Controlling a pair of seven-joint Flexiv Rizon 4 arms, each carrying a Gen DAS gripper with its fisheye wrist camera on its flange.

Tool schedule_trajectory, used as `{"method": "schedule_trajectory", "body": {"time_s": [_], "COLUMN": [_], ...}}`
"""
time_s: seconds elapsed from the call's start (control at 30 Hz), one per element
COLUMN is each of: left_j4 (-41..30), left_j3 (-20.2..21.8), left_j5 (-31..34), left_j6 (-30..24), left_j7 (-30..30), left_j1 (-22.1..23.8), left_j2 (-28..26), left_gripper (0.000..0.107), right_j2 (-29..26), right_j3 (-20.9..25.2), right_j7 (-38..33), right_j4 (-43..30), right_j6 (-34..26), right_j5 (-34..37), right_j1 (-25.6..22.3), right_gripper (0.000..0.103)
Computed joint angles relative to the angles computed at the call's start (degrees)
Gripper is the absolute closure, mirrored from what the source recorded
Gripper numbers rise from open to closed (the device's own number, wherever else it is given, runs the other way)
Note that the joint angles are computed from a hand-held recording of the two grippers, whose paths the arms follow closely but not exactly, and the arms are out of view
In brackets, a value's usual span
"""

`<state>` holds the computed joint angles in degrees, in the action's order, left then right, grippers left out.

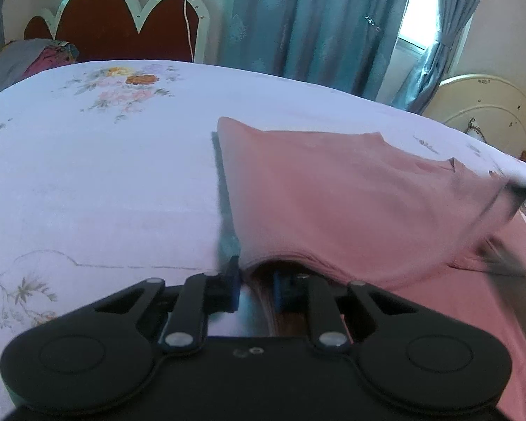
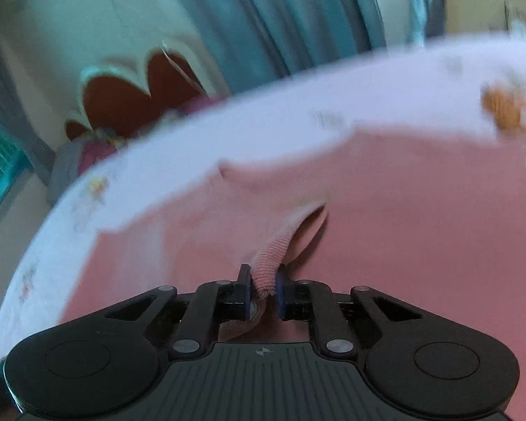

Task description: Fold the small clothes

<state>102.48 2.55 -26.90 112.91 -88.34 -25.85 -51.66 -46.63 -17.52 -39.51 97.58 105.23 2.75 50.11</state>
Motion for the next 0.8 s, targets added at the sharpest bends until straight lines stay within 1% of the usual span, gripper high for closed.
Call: {"method": "schedule_trajectory", "body": {"time_s": [0.03, 0.07, 0.1, 0.13, 0.17, 0.2, 0.23, 0.27, 0.33, 0.4, 0.43, 0.5, 0.57, 0.67, 0.77, 0.8], "left_j4": [0.23, 0.37, 0.46, 0.46, 0.45, 0.57, 0.55, 0.62, 0.5, 0.41, 0.4, 0.37, 0.32, 0.21, 0.15, 0.14], "left_j3": [-0.31, -0.68, -1.0, -1.11, -1.19, -1.5, -1.58, -1.69, -1.42, -1.18, -1.06, -0.86, -0.48, -0.19, -0.13, -0.16], "left_j5": [0.32, 0.65, 1.02, 1.2, 1.38, 1.85, 2.06, 2.3, 2.24, 2.24, 2.18, 2.08, 1.81, 1.85, 2.01, 2.1], "left_j6": [0.23, 0.32, 0.37, 0.46, 0.53, 0.65, 0.55, 0.55, 0.18, -0.22, -0.41, -0.76, -1.08, -1.36, -1.56, -1.71], "left_j7": [-0.1, -0.18, -0.21, -0.26, -0.26, -0.23, -0.15, -0.11, 0.03, 0.2, 0.22, 0.19, 0.1, 0.11, 0.06, 0.08], "left_j1": [0.3, 0.67, 1.04, 1.18, 1.28, 1.69, 1.84, 2.0, 1.79, 1.6, 1.48, 1.31, 0.94, 0.72, 0.74, 0.81], "left_j2": [0.07, 0.13, 0.18, 0.16, 0.13, 0.14, 0.16, 0.18, 0.22, 0.29, 0.34, 0.45, 0.53, 0.51, 0.54, 0.58], "left_gripper": [0.09, 0.09, 0.09, 0.09, 0.09, 0.09, 0.09, 0.09, 0.09, 0.09, 0.09, 0.09, 0.09, 0.09, 0.09, 0.09], "right_j2": [0.34, 0.2, 0.33, 0.86, 1.47, 2.03, 2.35, 2.47, 2.28, 2.19, 1.49, 1.5, 1.48, 2.07, 2.75, 2.85], "right_j3": [-4.66, -8.88, -11.25, -11.74, -10.37, -7.13, -4.84, -4.41, -4.78, -5.05, -5.4, -5.99, -7.15, -7.31, -4.79, -4.59], "right_j7": [0.29, -0.04, -2.91, -6.24, -6.39, -5.19, -2.87, -1.22, -0.13, 0.94, 1.61, 2.2, 2.42, 2.32, 1.92, 1.91], "right_j4": [2.14, 3.69, 4.75, 5.56, 5.56, 5.87, 7.1, 8.33, 9.77, 10.49, 9.43, 10.15, 10.16, 10.13, 10.15, 10.39], "right_j6": [3.51, 4.83, 3.43, -1.7, -6.36, -7.29, -5.96, -4.64, -2.81, -2.25, -2.64, -1.46, -1.43, -1.94, -2.96, -2.94], "right_j5": [3.14, 5.84, 7.89, 7.69, 7.13, 6.53, 4.54, 2.59, 2.51, 2.35, 2.33, 2.53, 2.71, 2.21, 0.77, 0.38], "right_j1": [3.79, 7.29, 9.37, 9.85, 8.72, 6.0, 3.89, 3.32, 3.96, 4.36, 4.59, 5.17, 5.84, 5.54, 3.35, 3.23], "right_gripper": [0.091, 0.091, 0.091, 0.091, 0.091, 0.091, 0.091, 0.091, 0.091, 0.091, 0.091, 0.091, 0.091, 0.091, 0.091, 0.091]}}
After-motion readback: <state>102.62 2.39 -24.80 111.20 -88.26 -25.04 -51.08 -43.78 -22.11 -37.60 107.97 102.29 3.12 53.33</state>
